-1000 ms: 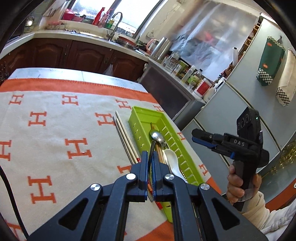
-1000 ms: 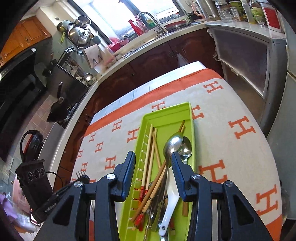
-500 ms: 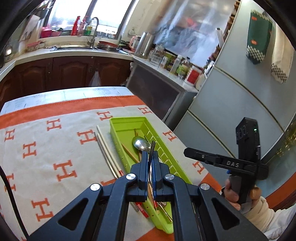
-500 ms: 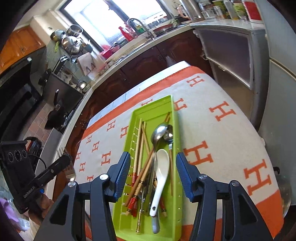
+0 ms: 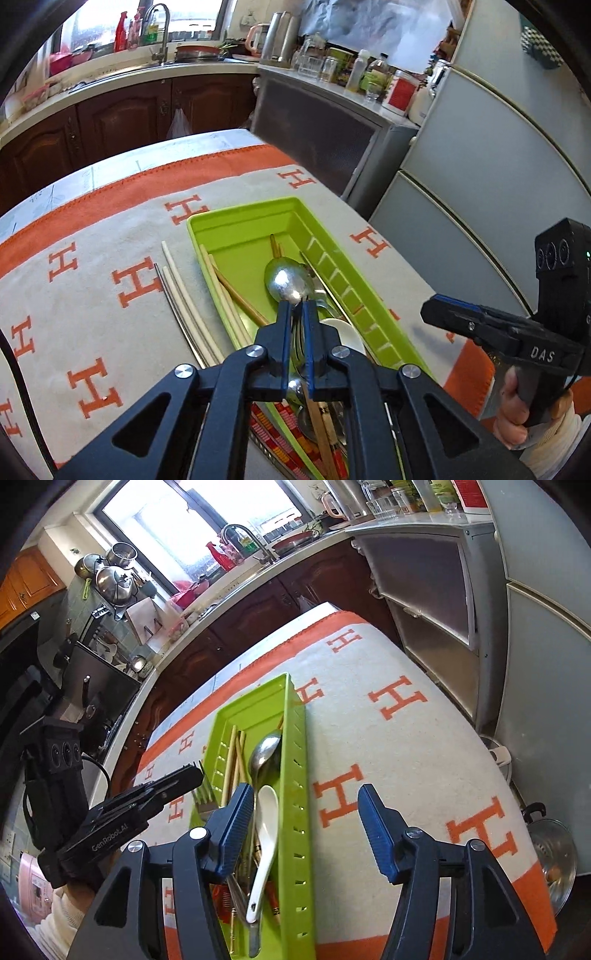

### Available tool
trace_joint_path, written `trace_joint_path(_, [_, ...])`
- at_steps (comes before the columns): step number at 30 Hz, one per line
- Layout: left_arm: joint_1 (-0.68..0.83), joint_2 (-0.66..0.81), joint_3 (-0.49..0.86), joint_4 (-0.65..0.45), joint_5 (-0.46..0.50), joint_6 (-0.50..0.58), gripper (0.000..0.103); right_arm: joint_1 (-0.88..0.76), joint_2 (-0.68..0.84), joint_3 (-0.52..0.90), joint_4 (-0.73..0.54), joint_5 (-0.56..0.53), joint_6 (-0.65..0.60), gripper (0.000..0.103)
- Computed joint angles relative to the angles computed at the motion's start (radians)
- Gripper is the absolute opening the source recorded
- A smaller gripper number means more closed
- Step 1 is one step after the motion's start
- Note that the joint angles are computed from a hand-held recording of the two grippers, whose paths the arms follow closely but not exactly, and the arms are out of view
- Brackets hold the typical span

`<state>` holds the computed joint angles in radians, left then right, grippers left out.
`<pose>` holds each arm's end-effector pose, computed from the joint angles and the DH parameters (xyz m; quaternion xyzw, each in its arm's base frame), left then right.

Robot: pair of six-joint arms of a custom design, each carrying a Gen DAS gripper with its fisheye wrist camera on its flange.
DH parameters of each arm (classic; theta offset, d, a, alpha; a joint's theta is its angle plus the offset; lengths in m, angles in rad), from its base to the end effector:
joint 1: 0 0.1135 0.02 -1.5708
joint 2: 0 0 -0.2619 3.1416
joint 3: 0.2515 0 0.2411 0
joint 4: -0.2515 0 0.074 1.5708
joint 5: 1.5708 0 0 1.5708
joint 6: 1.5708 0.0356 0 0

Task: Organize utensils
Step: 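Lower the fork into the tray and open the left tool, then withdraw both tools from the tray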

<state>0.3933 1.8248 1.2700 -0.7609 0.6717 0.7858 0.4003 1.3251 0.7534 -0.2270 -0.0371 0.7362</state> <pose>0.3240 0.1105 0.1964 0.2237 0.9103 -0.2049 0.2816 0.2404 0.1032 0.2131 0.1480 0.9144 0.2171 0.3081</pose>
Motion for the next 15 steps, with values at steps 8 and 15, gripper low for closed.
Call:
trace_joint_path(8, [0.029,0.039,0.027,-0.003,-0.002,-0.047,0.026,0.033,0.111,0.023,0.065,-0.008,0.003,0.060])
trace_joint_path(15, [0.106,-0.009,-0.010,-0.019,0.010,-0.033,0.043,0.088,0.155,0.060,0.072,0.018,-0.006,0.060])
